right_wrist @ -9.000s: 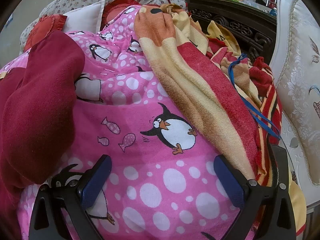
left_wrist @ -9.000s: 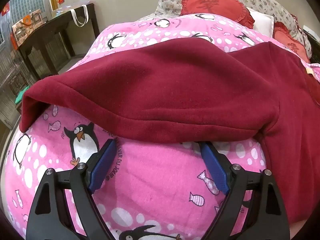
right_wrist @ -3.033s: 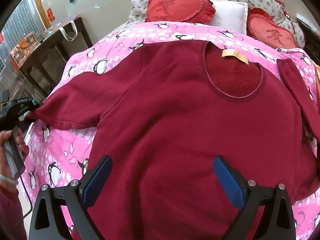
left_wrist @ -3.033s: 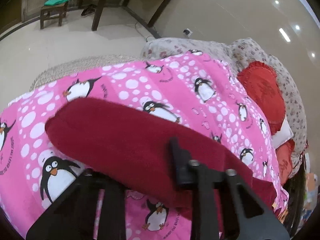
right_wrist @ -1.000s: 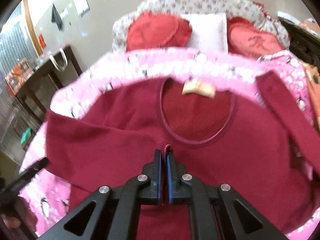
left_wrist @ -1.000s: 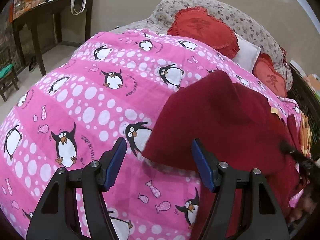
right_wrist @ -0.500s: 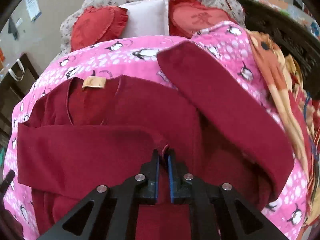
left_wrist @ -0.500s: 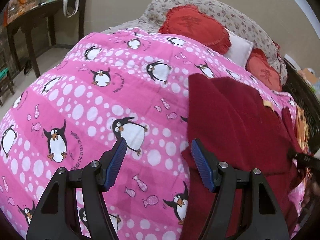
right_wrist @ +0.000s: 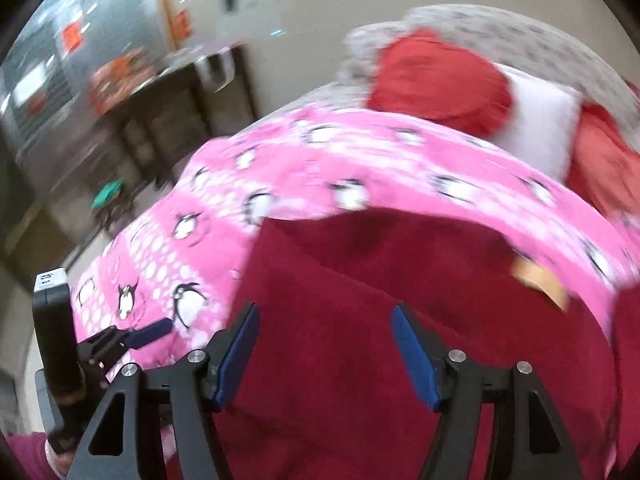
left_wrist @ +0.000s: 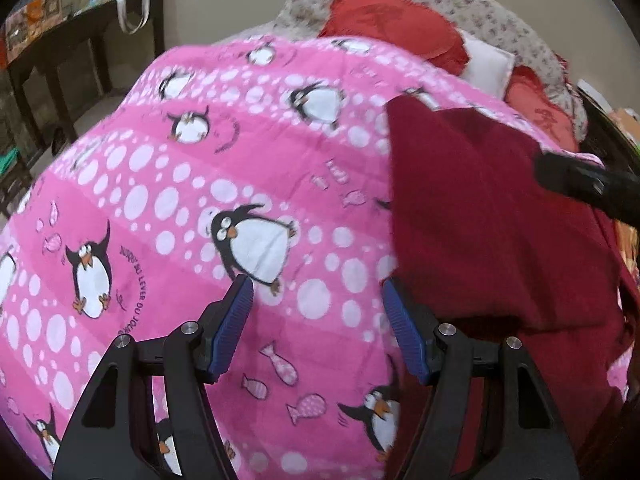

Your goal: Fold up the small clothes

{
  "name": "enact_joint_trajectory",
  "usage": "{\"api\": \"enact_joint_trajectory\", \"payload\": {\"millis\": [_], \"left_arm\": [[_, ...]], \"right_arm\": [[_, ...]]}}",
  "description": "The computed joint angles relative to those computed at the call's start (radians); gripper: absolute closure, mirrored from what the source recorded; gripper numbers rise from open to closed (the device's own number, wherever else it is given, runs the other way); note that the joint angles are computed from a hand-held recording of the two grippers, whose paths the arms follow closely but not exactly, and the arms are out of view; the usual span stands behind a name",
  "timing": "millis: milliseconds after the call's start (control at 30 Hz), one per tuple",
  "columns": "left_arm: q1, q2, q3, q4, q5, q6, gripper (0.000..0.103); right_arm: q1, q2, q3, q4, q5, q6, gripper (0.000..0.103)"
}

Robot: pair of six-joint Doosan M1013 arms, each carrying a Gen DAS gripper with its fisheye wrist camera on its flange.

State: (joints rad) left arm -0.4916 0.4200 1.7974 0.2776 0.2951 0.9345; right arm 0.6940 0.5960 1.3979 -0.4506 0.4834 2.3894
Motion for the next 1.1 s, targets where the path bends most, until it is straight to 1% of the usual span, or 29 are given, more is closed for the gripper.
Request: {"api": "enact_joint_trajectory", "payload": {"millis": [33,67,100,133,200,233,267,333,400,433,533,567,600,633,667,700,733,767,800,833,867,900,933,1000,1033,1100], "left_arm": [[0.005,0.006,-0.004,-0.026,0.008,0.013,0.035],[0.009,0.009,-0.005,-0.043,0.01,0.022,0.035],[0.013,0.009,-0.001,-0.056,0.0,0.031,0.035],[0.015,0.005,0.004,-0.053,-0.01,0.027,0.035],[0.016,0.001,0.007,-0.04,-0.007,0.015,0.035],[0.018,-0.002,0.009,-0.058,-0.008,0.034,0.035],[0.02,-0.004,0.01,-0.066,-0.009,0.043,0.035],[0.023,-0.011,0.013,-0.043,-0.012,0.024,0.035],[0.026,-0.022,0.02,-0.022,-0.036,-0.006,0.035],[0.028,-0.028,0.024,-0.024,-0.054,-0.013,0.035],[0.028,-0.042,0.028,-0.058,-0.096,0.006,0.035],[0.024,-0.044,0.026,-0.03,-0.107,-0.021,0.035],[0.019,-0.042,0.021,-0.005,-0.107,-0.043,0.035],[0.013,-0.036,0.01,0.001,-0.095,-0.04,0.035],[0.008,-0.03,-0.002,-0.015,-0.08,-0.017,0.035],[0.0,-0.022,-0.014,-0.018,-0.067,-0.004,0.035],[-0.01,-0.009,-0.03,0.006,-0.045,-0.006,0.035],[-0.021,0.007,-0.051,0.026,0.0,0.002,0.035],[-0.035,0.024,-0.075,0.063,0.065,-0.011,0.035],[-0.047,0.037,-0.089,0.108,0.114,-0.043,0.035],[-0.051,0.039,-0.088,0.136,0.122,-0.071,0.035],[-0.055,0.035,-0.081,0.173,0.115,-0.12,0.035],[-0.057,0.031,-0.077,0.198,0.12,-0.159,0.035],[-0.063,0.024,-0.081,0.204,0.153,-0.188,0.035],[-0.069,0.017,-0.076,0.229,0.16,-0.222,0.035],[-0.083,0.0,-0.064,0.297,0.175,-0.296,0.035]], "right_arm": [[0.002,0.026,-0.039,0.033,0.017,-0.053,0.038],[0.002,0.058,-0.086,0.056,0.056,-0.094,0.043],[0.0,0.085,-0.123,0.076,0.101,-0.126,0.059],[-0.003,0.131,-0.187,0.108,0.182,-0.165,0.068],[-0.007,0.175,-0.242,0.086,0.244,-0.139,0.068],[-0.006,0.192,-0.261,0.052,0.255,-0.109,0.068],[-0.01,0.198,-0.266,0.039,0.236,-0.094,0.069],[-0.014,0.195,-0.265,0.048,0.208,-0.084,0.069],[-0.026,0.161,-0.222,0.136,0.137,-0.125,0.068],[-0.029,0.153,-0.213,0.155,0.125,-0.13,0.068],[-0.027,0.084,-0.111,0.134,0.06,-0.067,0.066],[-0.025,0.057,-0.062,0.124,0.018,-0.028,0.063],[-0.023,0.04,-0.025,0.146,-0.012,-0.027,0.061],[-0.021,0.037,-0.011,0.177,-0.008,-0.053,0.059],[-0.014,0.043,-0.013,0.183,0.028,-0.058,0.059],[-0.011,0.056,-0.026,0.18,0.081,-0.058,0.059],[-0.007,0.071,-0.037,0.173,0.123,-0.051,0.059],[-0.008,0.073,-0.03,0.188,0.117,-0.061,0.059],[-0.01,0.066,-0.018,0.195,0.1,-0.059,0.059],[-0.015,0.047,0.001,0.224,0.08,-0.06,0.059],[-0.019,0.031,0.02,0.236,0.056,-0.053,0.059],[-0.02,0.008,0.05,0.219,0.018,-0.022,0.058],[-0.018,-0.019,0.086,0.149,-0.012,0.054,0.054],[-0.014,-0.05,0.128,0.045,-0.016,0.161,0.052],[-0.015,-0.068,0.153,0.011,-0.017,0.202,0.052],[-0.026,-0.107,0.21,-0.017,-0.023,0.268,0.052]]}}
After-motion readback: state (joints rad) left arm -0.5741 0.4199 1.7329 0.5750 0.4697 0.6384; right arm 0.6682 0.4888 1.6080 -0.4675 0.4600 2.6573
